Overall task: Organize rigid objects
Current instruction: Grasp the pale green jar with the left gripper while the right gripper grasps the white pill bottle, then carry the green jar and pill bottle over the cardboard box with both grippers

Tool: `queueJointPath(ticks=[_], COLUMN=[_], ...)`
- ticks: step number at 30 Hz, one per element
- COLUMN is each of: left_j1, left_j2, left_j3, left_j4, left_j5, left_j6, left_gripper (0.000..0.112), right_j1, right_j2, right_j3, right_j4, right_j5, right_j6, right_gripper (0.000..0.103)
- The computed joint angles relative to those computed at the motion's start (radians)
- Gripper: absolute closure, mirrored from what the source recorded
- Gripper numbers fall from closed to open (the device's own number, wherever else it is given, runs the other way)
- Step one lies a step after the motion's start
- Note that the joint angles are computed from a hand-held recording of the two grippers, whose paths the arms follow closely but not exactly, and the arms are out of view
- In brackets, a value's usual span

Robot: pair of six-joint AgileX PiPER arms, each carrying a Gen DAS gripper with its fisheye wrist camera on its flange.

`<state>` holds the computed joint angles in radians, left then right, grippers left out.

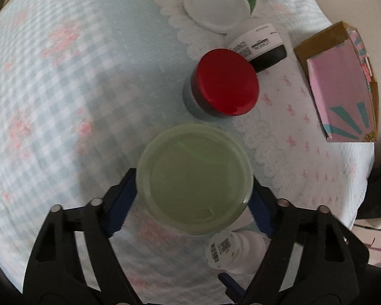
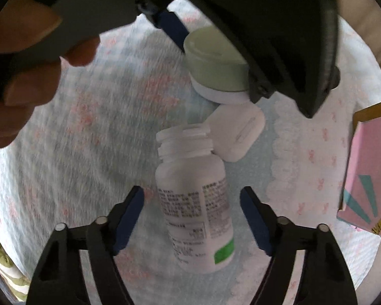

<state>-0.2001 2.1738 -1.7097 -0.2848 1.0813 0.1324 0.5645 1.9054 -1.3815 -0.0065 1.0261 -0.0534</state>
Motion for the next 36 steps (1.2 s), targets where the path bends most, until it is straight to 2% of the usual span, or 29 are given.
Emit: queueJointPath(ticks=[2, 3, 11, 19, 26, 32, 36], left_j1=[-0.004, -0.004, 0.013, 0.026, 0.035, 0.046, 0.013], left_j2=[0.003, 0.007, -0.019, -0.118, -0.243, -0.4, -0.517], left_j3=[-0.004, -0.007, 0.027, 0.101, 0.179, 0.238, 0.249], left_j4=[0.006, 0.005, 0.003, 0.031, 0.059, 0.09, 0.127], left_j5=[-0.008, -0.009, -0.038, -0.061, -0.07, -0.02, 0.051], left_j6=[-0.003, -0.001, 0.018, -0.011, -0.07, -0.145, -0.236], left_gripper=[0.044, 0.044, 0.044, 0.044, 0.044, 0.044, 0.044], right_j1=[-0.005, -0.001, -0.006, -0.016, -0.046, -0.117, -0.169], right_j2=[0.021, 0.026, 0.007, -0.062, -0.188, -0.33, -0.424], right_j3=[-0.018, -0.019, 0.013, 0.061, 0.149, 0.175, 0.131], right_j4=[0.003, -0.019, -0.03, -0.015, 0.013, 0.079, 0.106], right_j5=[0.013, 0.014, -0.017, -0.008, -0.01, 0.049, 0.151], right_j6=[-0.005, 0.012, 0.011, 0.056, 0.071, 0.065, 0.069], right_gripper=[0.052, 0.054, 0.054, 0.055, 0.055, 0.055, 0.055])
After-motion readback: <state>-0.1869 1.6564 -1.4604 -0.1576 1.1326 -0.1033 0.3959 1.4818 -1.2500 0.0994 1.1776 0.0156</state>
